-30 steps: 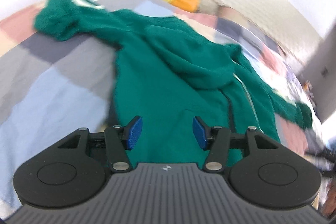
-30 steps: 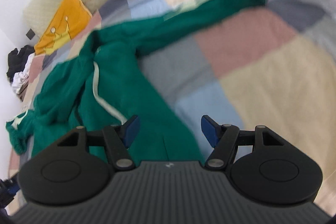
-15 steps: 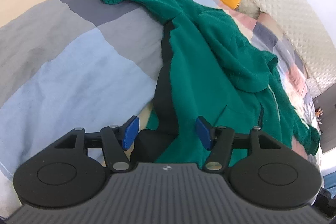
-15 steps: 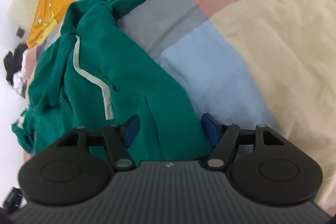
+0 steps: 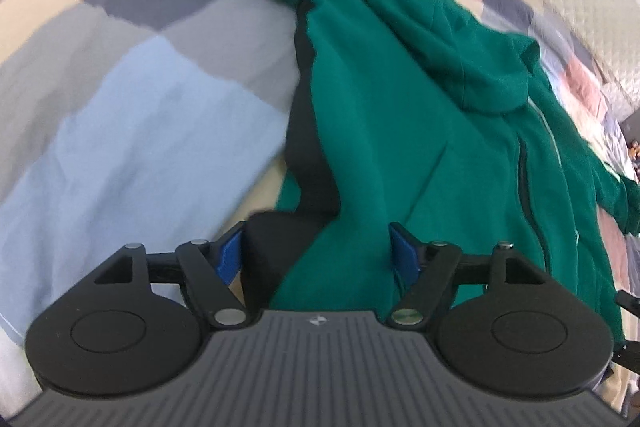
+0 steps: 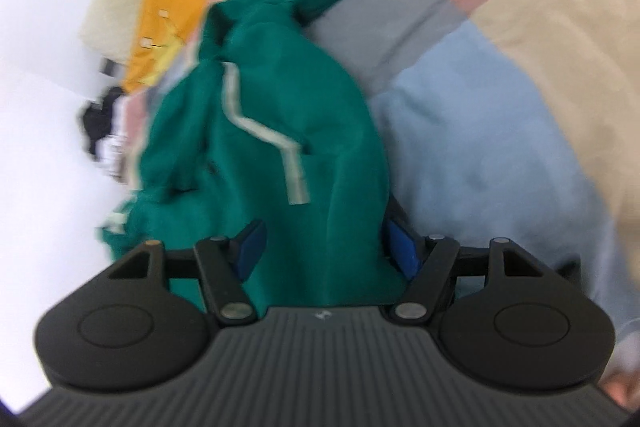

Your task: Fold large clothes

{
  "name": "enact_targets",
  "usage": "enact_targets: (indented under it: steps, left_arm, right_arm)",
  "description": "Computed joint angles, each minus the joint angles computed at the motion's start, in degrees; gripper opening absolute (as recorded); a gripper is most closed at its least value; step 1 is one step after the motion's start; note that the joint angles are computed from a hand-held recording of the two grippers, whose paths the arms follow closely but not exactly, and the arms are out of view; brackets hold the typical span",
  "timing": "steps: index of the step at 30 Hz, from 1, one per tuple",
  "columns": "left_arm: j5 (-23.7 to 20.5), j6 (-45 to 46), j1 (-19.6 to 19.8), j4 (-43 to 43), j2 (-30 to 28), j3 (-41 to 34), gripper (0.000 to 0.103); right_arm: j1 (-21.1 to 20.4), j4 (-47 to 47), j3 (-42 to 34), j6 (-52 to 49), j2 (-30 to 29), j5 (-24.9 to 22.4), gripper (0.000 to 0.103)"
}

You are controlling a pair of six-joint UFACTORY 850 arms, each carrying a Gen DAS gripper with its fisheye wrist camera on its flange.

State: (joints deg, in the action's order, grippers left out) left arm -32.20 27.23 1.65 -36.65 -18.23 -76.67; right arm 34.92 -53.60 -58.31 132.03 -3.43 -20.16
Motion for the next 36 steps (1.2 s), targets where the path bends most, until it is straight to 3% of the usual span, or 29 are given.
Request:
enact_targets:
  steps: [2,7,9,11,13,16,18,21,26,32,36]
  left_arm:
    - [0.22,0.03,-0.25,0.75,0.40,0.59,0.083]
    - [0.83,-2.25,-1.37,5.16,1.70,2.26,0.085]
    - [0.98,-3.66,-1.85,7.91,2.08,2.78,0.085]
    - [1.26,-4.48,-2.47,10.57,2.47,3.20,0.082]
    - [2.24,-5.87,-3.11,13.98,3.18,3.81,0.066]
    - [1.28,-4.91,-2.96,14.70,3.22,3.38,0.038]
    - [-1.35,-1.14,-1.14,9.04,3.16,2.24,0.025]
    - [-11.53,3.23,4.17,-3.75,1.68,-1.31,0.021]
    - [-24.84,2.22,11.92,-15.82,-0.48,-7.23,0.018]
    - [-33.42,-2.93,17.55,-22.28,-3.27,-14.25,0.017]
    - [-35.70,-5.56,19.75,-22.96,-5.23,-17.64,0.017]
  right_arm:
    - [0.08,5.33,-1.42,-6.58,-1.30,-2.76,0.069]
    - [0.26,11.64,-2.50,-14.82,-2.82,-4.47,0.068]
    - [0.26,13.02,-2.63,-16.93,-3.04,-4.13,0.063]
    - [0.48,14.37,-3.50,-19.06,-3.82,-5.86,0.046]
    - [0.89,15.08,-3.49,-19.00,-3.49,-7.75,0.030]
    - [1.08,14.29,-3.07,-17.50,-2.66,-7.68,0.020]
    - [1.44,12.38,-2.78,-16.74,-1.60,-7.11,0.017]
    - [2.40,5.82,-1.63,-10.61,1.24,-5.98,0.015]
    - [5.33,-8.81,-0.27,1.52,6.56,-7.66,0.013]
    - [8.61,-9.53,-2.26,-0.85,9.06,-11.07,0.013]
    - [10.25,-9.73,-2.79,-1.18,9.86,-11.40,0.013]
